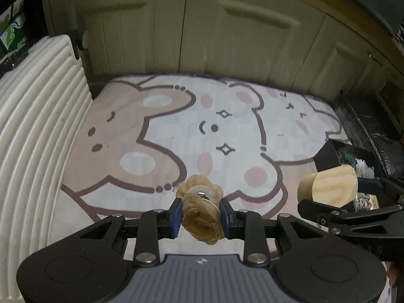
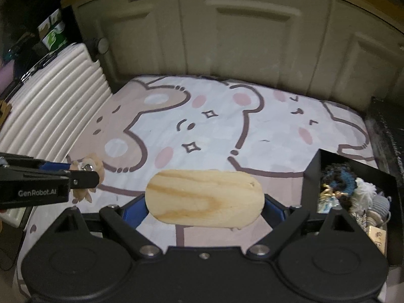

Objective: Organize objects
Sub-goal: 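Carry the plush with the left tool while the right tool carries the board toward the box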

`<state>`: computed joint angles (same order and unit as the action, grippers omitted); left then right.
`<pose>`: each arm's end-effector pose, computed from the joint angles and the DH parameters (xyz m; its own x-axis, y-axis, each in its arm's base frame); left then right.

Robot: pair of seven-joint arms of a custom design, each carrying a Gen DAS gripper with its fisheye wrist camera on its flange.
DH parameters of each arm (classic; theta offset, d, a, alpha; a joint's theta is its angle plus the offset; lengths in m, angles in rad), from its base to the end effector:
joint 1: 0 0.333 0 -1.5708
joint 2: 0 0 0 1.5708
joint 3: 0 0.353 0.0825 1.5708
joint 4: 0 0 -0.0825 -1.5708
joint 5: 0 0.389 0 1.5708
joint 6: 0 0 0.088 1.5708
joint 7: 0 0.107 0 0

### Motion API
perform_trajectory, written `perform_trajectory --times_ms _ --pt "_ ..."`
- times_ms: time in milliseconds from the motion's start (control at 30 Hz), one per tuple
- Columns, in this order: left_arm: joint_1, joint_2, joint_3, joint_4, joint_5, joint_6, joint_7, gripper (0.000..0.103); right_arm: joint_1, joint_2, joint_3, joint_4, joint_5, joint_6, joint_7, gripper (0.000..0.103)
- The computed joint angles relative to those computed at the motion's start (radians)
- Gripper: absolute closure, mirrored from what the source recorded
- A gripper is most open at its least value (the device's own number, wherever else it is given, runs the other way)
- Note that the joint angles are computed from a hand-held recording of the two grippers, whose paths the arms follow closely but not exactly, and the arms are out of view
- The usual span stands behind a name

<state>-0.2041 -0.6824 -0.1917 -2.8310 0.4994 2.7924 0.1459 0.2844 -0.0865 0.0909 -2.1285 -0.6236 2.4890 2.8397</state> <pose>0.3103 -0.1561 0.4714 0.4372 -0.8232 0.3622 -0.6039 -0.5672 -0.5600 0.5204 0.2096 0.5292 -0.4165 -0.9005 -0.1252 -0.6981 0.4050 -0.5905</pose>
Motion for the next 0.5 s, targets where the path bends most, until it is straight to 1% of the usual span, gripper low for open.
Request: perform_trajectory --times_ms 167,333,500 --pt "0.04 -0.018 -0.049 0.012 0.038 -0.011 -0.062 0.071 -0.006 -0.018 0.007 -0.002 -0.042 -0.037 0.075 0.009" --pt "0.062 -0.027 -0.076 0.024 0.08 -0.017 -0.111 0.071 -0.012 -0.041 0.012 -0.01 -0.081 -0.066 0.15 0.009" --pt "0.078 -0.037 -0.101 0.039 0.127 -0.031 -0.161 0.071 -0.016 -0.057 0.015 -0.015 -0.11 -0.093 0.189 0.009"
